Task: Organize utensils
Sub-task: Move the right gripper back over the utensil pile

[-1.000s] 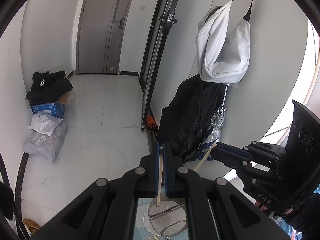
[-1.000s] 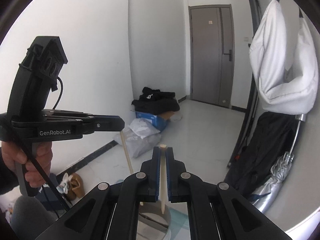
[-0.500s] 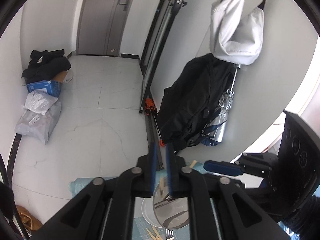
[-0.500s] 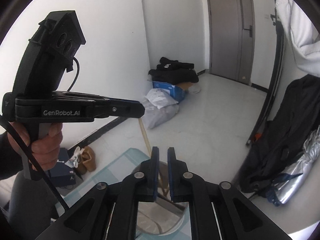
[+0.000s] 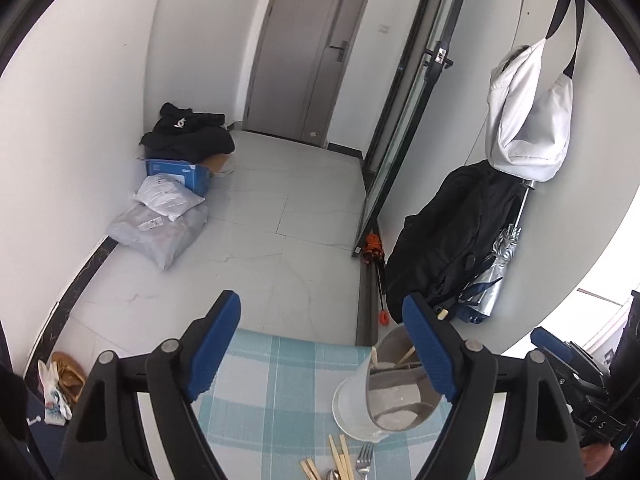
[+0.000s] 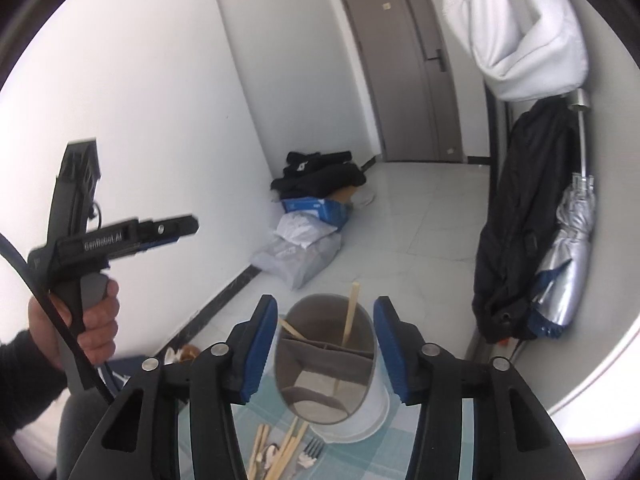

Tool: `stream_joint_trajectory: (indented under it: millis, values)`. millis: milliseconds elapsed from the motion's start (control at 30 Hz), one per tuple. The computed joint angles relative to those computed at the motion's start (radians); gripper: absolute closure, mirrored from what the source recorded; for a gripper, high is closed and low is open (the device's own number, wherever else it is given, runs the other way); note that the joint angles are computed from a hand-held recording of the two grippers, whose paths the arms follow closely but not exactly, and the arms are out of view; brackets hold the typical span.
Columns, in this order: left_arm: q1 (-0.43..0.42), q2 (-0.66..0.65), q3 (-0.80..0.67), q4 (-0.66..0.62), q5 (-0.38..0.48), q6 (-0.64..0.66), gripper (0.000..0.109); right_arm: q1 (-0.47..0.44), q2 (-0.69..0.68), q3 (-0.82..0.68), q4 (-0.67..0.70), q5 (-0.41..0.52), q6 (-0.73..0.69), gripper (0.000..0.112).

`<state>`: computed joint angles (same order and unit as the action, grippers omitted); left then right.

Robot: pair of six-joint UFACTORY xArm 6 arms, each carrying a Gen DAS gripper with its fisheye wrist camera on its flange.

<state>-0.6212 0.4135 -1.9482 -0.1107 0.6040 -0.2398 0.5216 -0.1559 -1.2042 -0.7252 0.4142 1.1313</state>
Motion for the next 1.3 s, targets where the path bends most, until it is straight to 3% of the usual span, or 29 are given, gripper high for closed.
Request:
stream_joint_trajectory:
  millis: [167, 233, 300, 500, 800, 967, 1100, 1300]
  values:
    - [-0.026, -0.100, 0.155, 0.118, -0.082, -0.103, 0.025, 0.081, -0.040, -0.003, -0.166, 0.094, 0.166, 0.048]
    - [-0.033, -0.139, 0.216, 0.168, -0.110, -0.155, 0.017, 0.119, -0.058, 0.003, -0.224, 0.139, 0.229, 0.042]
    - [-0.041, -0.171, 0.266, 0.222, -0.129, -0.209, 0.016, 0.153, -0.072, 0.012, -0.275, 0.172, 0.288, 0.037]
    - [-0.054, -0.275, 0.424, 0.267, -0.164, -0.246, 0.015, 0.273, -0.077, 0.013, -0.380, 0.355, 0.386, 0.027]
    - [-0.072, -0.385, 0.624, 0.255, -0.197, -0.275, 0.015, 0.370, -0.101, 0.093, -0.366, 0.413, 0.488, 0.027]
    - [-0.087, -0.413, 0.717, 0.246, -0.214, -0.278, 0.015, 0.398, -0.094, 0.134, -0.259, 0.433, 0.479, 0.027]
    - [-0.107, -0.436, 0.778, 0.345, -0.183, -0.363, 0.015, 0.417, -0.086, 0.169, -0.176, 0.435, 0.474, 0.027]
    - [-0.127, -0.442, 0.849, 0.162, -0.151, -0.216, 0.015, 0.445, -0.069, 0.209, -0.076, 0.457, 0.475, 0.027]
